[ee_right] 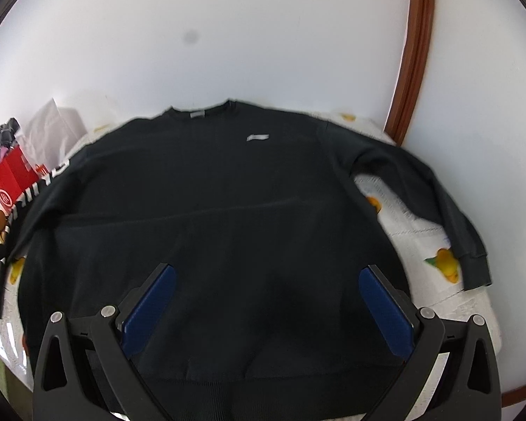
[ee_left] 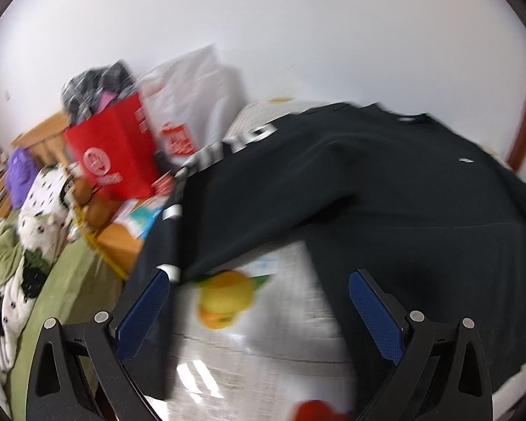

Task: Fold small clothes
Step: 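Grasp the white-striped sleeve of the black sweatshirt with the left tool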

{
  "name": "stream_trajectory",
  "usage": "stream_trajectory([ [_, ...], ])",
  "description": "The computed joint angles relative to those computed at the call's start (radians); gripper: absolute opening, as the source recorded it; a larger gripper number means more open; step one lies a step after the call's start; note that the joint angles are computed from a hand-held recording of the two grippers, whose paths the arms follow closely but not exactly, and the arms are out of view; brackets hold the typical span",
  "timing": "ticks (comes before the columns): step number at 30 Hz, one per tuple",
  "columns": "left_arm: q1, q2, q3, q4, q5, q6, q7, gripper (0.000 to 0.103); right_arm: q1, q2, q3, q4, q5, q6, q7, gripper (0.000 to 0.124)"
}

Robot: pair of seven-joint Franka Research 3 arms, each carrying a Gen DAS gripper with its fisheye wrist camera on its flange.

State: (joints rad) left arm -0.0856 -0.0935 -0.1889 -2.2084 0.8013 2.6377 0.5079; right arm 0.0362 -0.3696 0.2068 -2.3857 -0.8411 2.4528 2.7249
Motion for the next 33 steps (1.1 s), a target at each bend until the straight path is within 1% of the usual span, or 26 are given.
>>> stream_trajectory([
  [3,0.022,0.009,0.016,-0.02,0.03,-0.029,-0.017,0.101,0.0,0.049,-0.005,0.02,0.001,0.0,0.006,0.103],
  [5,0.034,0.012,0.027,-0.036,0.03,-0.039,-0.017,0.096,0.007,0.077,-0.014,0.034,0.001,-0.002,0.002,0.103],
  [6,0.038,0.017,0.031,-0.037,0.017,-0.043,-0.014,0.095,0.012,0.095,-0.019,0.046,0.003,-0.007,-0.001,0.103],
  [7,0.041,0.02,0.035,-0.042,0.004,-0.041,-0.013,0.093,0.017,0.109,-0.023,0.056,0.001,-0.014,-0.001,0.103],
  [9,0.047,0.019,0.044,-0.059,-0.03,-0.022,0.001,0.085,0.031,0.126,-0.033,0.071,0.001,-0.026,-0.003,0.103],
  [11,0.052,0.026,0.049,-0.065,-0.059,-0.007,0.02,0.061,0.044,0.136,-0.044,0.079,-0.002,-0.027,-0.002,0.103],
  [12,0.054,0.032,0.05,-0.066,-0.07,-0.002,0.025,0.053,0.049,0.14,-0.048,0.082,0.0,-0.03,-0.003,0.103],
  [13,0.057,0.035,0.051,-0.068,-0.071,0.006,0.022,0.03,0.054,0.145,-0.052,0.086,0.001,-0.03,-0.005,0.103],
  [14,0.059,0.036,0.048,-0.064,-0.049,-0.006,0.0,0.022,0.059,0.149,-0.056,0.089,0.004,-0.031,-0.008,0.103],
  [15,0.061,0.035,0.049,-0.061,-0.046,-0.012,-0.001,0.02,0.063,0.151,-0.058,0.091,0.005,-0.032,-0.011,0.103],
  [16,0.06,0.035,0.051,-0.056,-0.069,-0.011,0.021,0.012,0.066,0.152,-0.061,0.092,0.004,-0.033,-0.015,0.103],
  [17,0.06,0.034,0.054,-0.052,-0.102,-0.009,0.048,0.009,0.068,0.151,-0.063,0.092,0.001,-0.033,-0.018,0.103],
  [18,0.061,0.031,0.058,-0.046,-0.128,0.001,0.066,0.009,0.069,0.15,-0.066,0.092,-0.001,-0.032,-0.02,0.103],
  [21,0.061,0.021,0.056,-0.024,-0.161,0.02,0.091,0.007,0.066,0.142,-0.076,0.087,0.002,-0.017,-0.019,0.103],
  [25,0.049,0.029,0.048,0.032,-0.227,0.077,0.148,0.006,0.045,0.127,-0.089,0.078,0.007,0.015,-0.028,0.103],
  [26,0.042,0.037,0.046,0.052,-0.26,0.096,0.174,0.006,0.039,0.123,-0.092,0.076,0.007,0.022,-0.036,0.103],
  [30,0.006,0.097,0.028,0.155,-0.386,0.145,0.285,0.006,0.008,0.109,-0.096,0.077,-0.001,0.042,-0.044,0.103],
  [33,-0.027,0.173,0.015,0.266,-0.371,0.14,0.294,0.006,-0.013,0.101,-0.102,0.076,0.005,0.066,-0.07,0.103],
])
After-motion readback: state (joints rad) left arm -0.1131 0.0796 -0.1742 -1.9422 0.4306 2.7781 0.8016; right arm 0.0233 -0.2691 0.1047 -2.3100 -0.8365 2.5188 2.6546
